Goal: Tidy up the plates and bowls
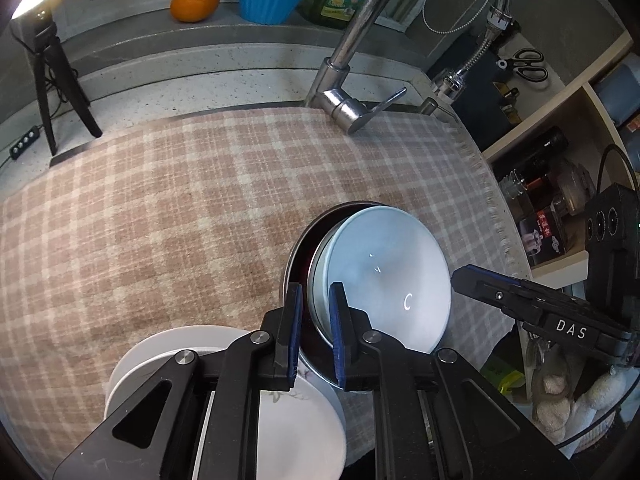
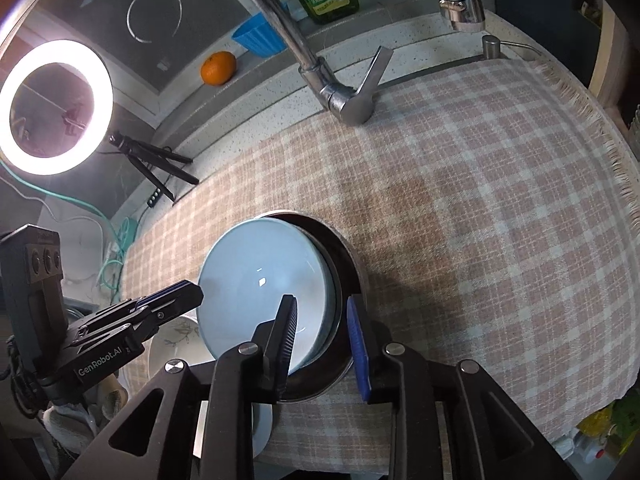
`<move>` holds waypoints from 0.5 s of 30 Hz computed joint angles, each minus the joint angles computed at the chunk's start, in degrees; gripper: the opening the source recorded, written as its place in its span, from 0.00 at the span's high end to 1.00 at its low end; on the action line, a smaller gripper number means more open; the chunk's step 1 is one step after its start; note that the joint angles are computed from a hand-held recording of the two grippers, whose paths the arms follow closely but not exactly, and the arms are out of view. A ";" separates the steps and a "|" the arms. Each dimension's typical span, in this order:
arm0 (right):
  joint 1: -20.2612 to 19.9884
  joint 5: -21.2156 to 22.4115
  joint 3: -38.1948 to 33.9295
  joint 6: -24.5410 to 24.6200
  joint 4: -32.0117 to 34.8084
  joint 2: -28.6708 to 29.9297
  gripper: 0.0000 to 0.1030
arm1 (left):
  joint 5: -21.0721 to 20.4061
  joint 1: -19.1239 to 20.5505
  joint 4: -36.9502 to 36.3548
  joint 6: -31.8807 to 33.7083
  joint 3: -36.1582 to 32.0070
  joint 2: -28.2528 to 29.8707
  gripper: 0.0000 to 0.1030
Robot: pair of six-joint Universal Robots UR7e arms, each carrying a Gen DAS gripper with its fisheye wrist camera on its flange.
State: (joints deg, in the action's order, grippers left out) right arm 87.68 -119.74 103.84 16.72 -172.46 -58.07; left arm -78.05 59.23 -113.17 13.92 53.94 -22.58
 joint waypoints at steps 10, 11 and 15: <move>-0.57 -0.61 3.50 -0.14 -5.70 -1.36 0.77 | -0.22 1.58 1.08 -1.47 -2.19 0.49 0.88; -0.79 -0.36 3.90 -0.02 -5.99 -1.47 0.77 | -0.24 1.70 1.34 -1.54 -2.32 0.53 0.88; -1.43 0.49 4.92 0.58 -6.35 -1.60 0.77 | -0.58 1.93 2.37 -1.61 -3.07 0.99 0.88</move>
